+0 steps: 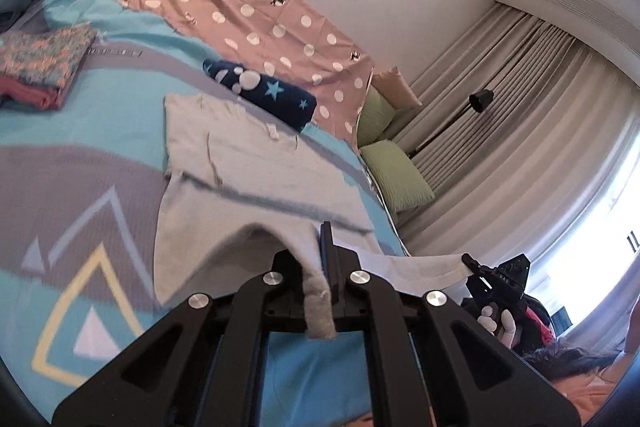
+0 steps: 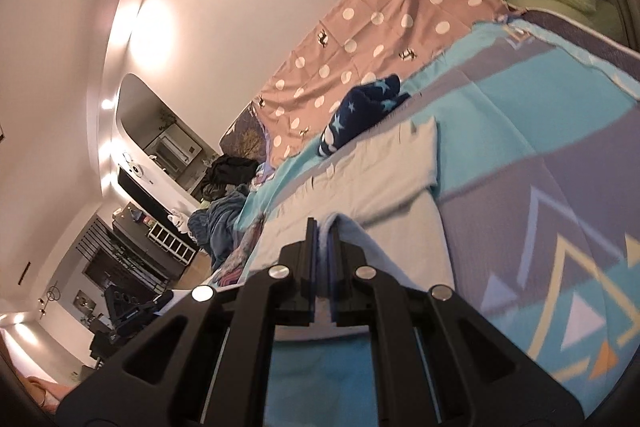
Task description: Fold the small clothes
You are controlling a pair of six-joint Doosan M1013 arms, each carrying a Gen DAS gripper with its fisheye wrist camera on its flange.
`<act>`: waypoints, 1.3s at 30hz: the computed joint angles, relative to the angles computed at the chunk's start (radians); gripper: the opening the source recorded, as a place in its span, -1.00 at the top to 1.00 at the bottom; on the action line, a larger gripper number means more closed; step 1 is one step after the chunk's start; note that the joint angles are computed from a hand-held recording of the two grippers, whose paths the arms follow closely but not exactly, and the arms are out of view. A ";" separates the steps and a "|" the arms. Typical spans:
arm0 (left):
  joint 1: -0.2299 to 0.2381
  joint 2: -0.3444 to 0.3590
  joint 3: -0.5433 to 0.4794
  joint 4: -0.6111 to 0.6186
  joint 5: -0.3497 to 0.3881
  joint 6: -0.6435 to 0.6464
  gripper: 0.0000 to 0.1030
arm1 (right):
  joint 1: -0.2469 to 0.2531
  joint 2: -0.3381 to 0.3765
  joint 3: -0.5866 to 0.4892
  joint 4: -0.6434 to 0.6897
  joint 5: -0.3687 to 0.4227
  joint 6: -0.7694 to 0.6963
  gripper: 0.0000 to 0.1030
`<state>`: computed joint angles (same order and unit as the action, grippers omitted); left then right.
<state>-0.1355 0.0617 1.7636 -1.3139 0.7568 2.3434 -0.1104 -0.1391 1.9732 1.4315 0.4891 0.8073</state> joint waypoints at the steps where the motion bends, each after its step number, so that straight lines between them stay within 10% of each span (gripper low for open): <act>1: -0.001 0.009 -0.015 0.000 -0.006 0.001 0.93 | -0.001 0.010 -0.011 0.005 -0.002 -0.006 0.91; 13: -0.012 0.086 -0.142 0.059 -0.041 -0.071 0.93 | 0.009 0.110 -0.133 0.014 -0.047 -0.060 0.91; 19: -0.017 0.152 -0.245 0.110 -0.034 -0.104 0.93 | 0.062 0.170 -0.226 -0.383 -0.201 0.215 0.91; 36: -0.019 0.432 -0.609 0.331 0.027 -0.393 0.93 | 0.061 0.477 -0.595 -0.936 -0.069 0.705 0.91; 39: -0.023 0.513 -0.723 0.430 0.081 -0.498 0.71 | 0.069 0.569 -0.701 -1.161 0.055 0.931 0.43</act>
